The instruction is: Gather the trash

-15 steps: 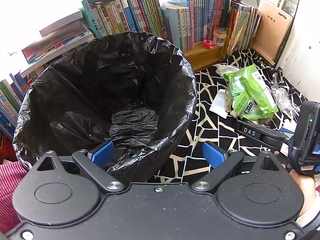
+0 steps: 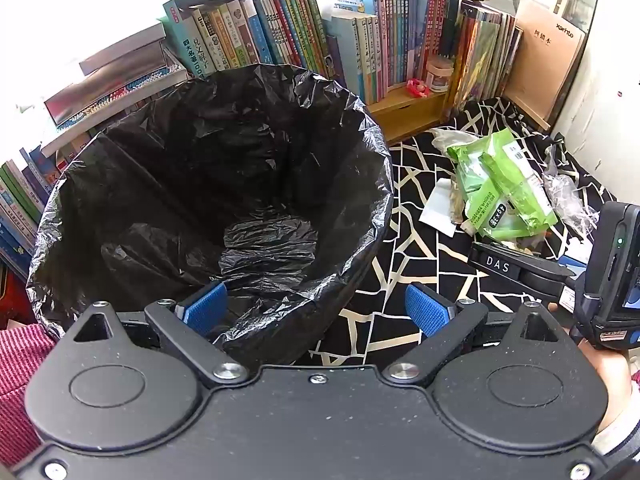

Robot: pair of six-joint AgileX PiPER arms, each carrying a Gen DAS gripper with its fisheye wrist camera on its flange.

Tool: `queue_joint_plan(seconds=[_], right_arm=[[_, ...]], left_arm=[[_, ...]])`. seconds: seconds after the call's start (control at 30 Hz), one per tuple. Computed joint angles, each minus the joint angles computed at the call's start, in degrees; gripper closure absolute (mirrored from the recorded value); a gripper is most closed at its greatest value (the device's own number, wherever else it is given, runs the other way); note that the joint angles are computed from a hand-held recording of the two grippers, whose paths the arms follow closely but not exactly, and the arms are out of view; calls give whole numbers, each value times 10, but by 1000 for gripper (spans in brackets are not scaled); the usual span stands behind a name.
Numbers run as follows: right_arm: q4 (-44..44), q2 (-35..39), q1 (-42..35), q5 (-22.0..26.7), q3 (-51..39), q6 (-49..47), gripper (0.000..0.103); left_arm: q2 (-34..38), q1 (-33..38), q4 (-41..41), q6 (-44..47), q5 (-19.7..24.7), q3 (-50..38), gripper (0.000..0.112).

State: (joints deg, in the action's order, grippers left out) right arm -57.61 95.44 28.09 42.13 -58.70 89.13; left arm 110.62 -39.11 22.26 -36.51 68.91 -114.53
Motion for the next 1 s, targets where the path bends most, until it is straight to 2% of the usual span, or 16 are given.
queue_joint_plan(seconds=[1.0], right_arm=[[-8,0,-2,-3,7,8,0]], left_arm=[[1,-3,6,0,3,-4,16]])
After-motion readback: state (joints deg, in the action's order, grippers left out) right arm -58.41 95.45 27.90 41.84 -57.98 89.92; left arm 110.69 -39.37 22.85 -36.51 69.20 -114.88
